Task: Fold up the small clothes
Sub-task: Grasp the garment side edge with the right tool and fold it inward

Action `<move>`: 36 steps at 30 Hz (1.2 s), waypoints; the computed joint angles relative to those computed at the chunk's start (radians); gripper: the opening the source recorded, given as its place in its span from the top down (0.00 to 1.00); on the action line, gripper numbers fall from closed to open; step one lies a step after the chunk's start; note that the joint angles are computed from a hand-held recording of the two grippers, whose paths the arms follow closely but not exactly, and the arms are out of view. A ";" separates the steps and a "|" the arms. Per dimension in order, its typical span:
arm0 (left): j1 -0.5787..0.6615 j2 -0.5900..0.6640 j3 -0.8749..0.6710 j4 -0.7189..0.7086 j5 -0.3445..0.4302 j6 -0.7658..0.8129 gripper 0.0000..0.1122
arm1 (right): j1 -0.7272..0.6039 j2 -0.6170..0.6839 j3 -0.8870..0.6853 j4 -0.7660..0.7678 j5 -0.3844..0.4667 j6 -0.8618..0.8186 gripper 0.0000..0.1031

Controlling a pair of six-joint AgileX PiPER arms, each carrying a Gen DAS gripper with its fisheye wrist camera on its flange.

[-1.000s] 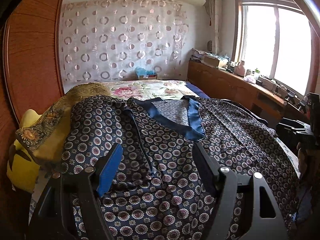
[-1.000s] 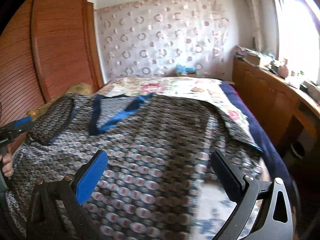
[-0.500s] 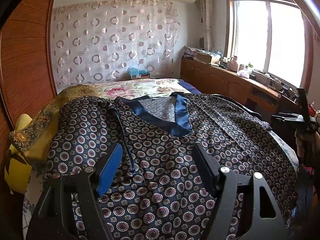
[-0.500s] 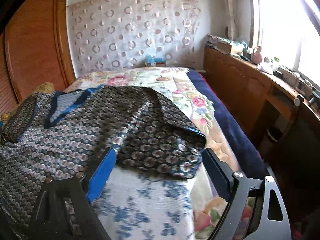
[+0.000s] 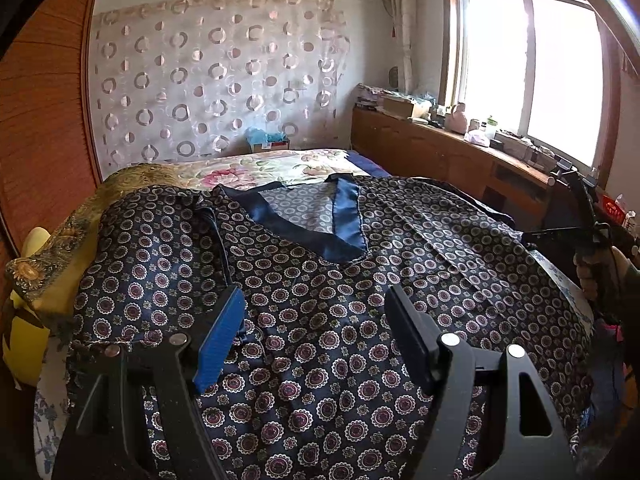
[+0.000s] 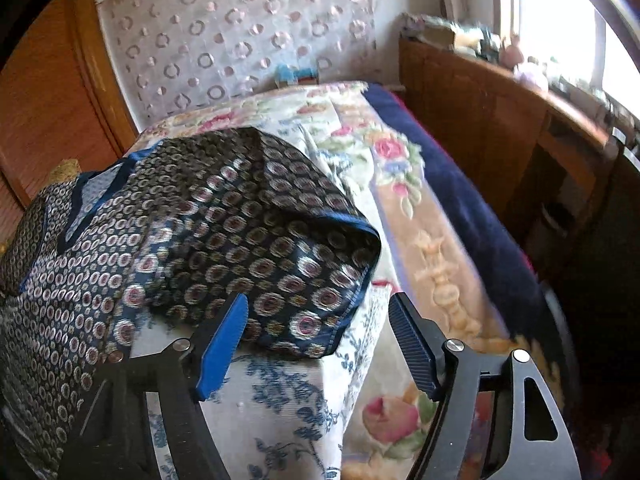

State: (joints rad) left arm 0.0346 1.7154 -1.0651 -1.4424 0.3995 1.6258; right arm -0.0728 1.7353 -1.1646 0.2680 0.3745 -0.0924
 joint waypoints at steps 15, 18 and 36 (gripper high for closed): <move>-0.001 -0.006 0.008 0.002 -0.004 -0.010 0.35 | 0.032 -0.074 -0.007 -0.026 -0.007 -0.042 0.90; 0.002 -0.005 0.009 -0.007 -0.003 -0.002 0.35 | 0.093 -0.127 -0.005 -0.148 -0.051 0.064 0.91; 0.037 -0.013 0.012 -0.025 0.016 0.008 0.35 | 0.405 -0.199 -0.029 -0.043 0.007 -0.104 0.91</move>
